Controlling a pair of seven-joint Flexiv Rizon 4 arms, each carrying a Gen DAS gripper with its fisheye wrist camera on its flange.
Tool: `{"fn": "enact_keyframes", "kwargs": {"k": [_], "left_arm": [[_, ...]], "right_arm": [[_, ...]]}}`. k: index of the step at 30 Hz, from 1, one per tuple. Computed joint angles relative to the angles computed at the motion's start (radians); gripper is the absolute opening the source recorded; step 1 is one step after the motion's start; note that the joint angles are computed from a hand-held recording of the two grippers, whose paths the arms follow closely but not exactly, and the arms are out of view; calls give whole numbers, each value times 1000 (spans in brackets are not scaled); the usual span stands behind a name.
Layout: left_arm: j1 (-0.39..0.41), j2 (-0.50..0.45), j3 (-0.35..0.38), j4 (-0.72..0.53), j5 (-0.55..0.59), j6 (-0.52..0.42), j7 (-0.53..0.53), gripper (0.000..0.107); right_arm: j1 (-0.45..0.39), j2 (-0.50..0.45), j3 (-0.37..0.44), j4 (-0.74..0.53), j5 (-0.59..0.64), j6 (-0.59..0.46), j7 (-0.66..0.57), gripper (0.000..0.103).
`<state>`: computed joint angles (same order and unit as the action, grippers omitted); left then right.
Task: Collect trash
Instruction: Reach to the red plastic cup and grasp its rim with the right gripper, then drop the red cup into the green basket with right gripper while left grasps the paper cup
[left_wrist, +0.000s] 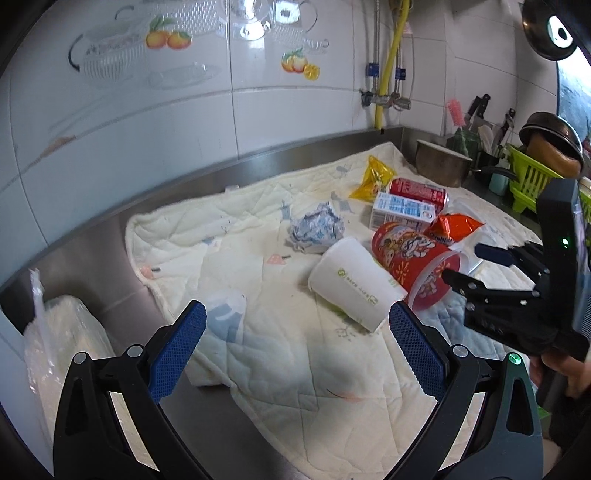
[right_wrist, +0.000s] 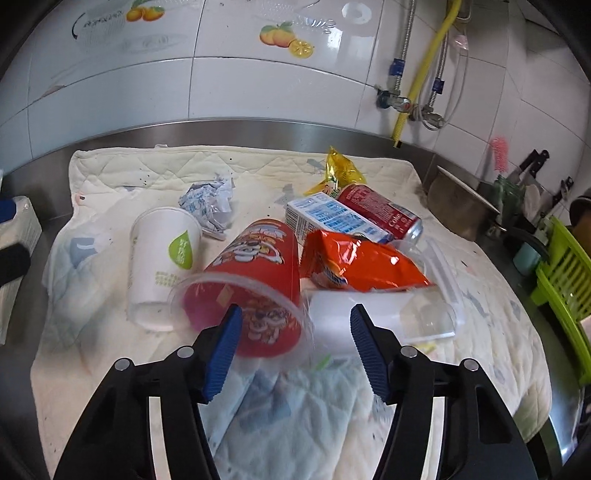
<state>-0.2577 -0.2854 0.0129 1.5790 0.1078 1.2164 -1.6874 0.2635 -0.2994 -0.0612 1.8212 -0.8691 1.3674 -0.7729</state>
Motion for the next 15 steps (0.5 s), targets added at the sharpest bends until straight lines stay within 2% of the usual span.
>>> {"fn": "enact_keyframes", "kwargs": {"k": [3,6,8,9,12,15], "left_arm": [[11,-10,-18,-4,-44,-22,6,97],[3,-31,-7,-40,-50,-69,-34,97],[11,-50,-16,-65,-76,-99,-42,97],[12,-61,-18,-82,-85,-116,-51,97],[6,-93,-12,-131,-93,-162,-97,97],[14,-123,-30,-165,-136,-204,-111,97]], "right_arm": [[-3,-21,6,-22,18,-5,-32,49],[-9,-33,14,-32,54,-3,-62,36],[-14,-38,24,-37,97,1,-88,15],[-15,-38,25,-37,115,10,-91,11],[-13,-29,25,-25,165,44,-97,7],[6,-1,-2,10,154,87,-70,5]]}}
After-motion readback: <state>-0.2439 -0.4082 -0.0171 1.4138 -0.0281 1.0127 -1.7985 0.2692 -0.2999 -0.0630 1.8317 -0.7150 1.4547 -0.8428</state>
